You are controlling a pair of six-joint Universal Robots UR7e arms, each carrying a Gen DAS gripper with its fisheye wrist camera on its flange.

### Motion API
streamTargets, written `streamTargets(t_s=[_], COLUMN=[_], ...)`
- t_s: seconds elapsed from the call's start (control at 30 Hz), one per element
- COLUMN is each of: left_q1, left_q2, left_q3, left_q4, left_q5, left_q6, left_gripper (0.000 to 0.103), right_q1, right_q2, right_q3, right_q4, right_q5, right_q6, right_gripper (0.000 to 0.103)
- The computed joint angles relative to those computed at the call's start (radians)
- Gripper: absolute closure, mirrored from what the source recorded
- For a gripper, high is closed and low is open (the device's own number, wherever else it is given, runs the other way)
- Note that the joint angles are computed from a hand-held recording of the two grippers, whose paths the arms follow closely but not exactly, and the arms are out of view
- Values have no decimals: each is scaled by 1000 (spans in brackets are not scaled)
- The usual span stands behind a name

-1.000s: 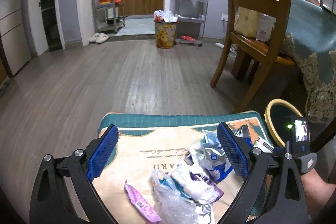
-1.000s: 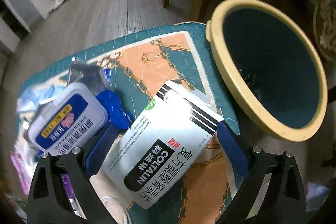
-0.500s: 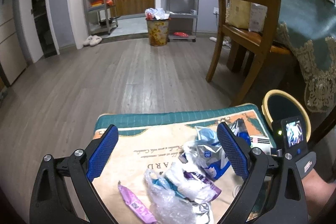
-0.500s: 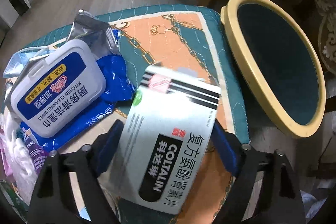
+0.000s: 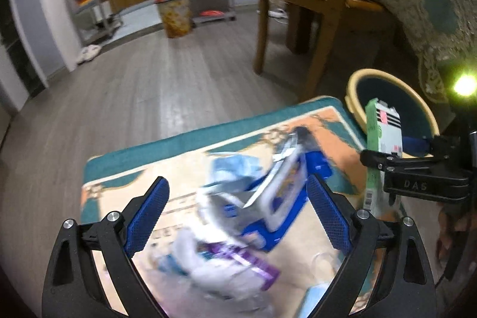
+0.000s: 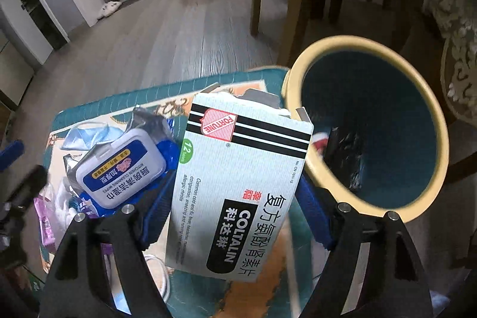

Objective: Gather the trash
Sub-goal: 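Grasp the white COLTALIN box with the right tool while the left tool grasps the blue-silver packet, then carry both items over the bin and open both tools to drop them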

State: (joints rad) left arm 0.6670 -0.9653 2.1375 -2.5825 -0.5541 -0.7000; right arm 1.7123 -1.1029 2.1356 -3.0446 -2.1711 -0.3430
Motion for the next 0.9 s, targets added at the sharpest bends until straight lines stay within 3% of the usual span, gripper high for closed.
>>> streamTargets(t_s=[0.1,0.33,0.5,0.6,0.77,0.9], left_q1=[12,71,100,96,82,54], left_q2=[42,87,109,120,119,122], left_q3=[-42,-128,-156,-170,-175,-177], left_q4=[6,157,177,203,161,149], left_q5=[-16,-57,-86,-104,-152,-140], left_q6=[31,-45,-26,8,76,97], left_gripper=[13,39,53,63,87,94], right_q1=[-13,-44,-54,-59,-64,-67], right_q2=[-21,-27,-46,-56,-70,-79], right_q3=[7,-27,-20,-21,-20,-20], right_q4=[-2,16,20,28,32,32], right_q5=[19,67,93,105,122,131], right_q6=[-23,-49,-62,-68,-69,-77], right_gripper=[26,26,26,26,26,26])
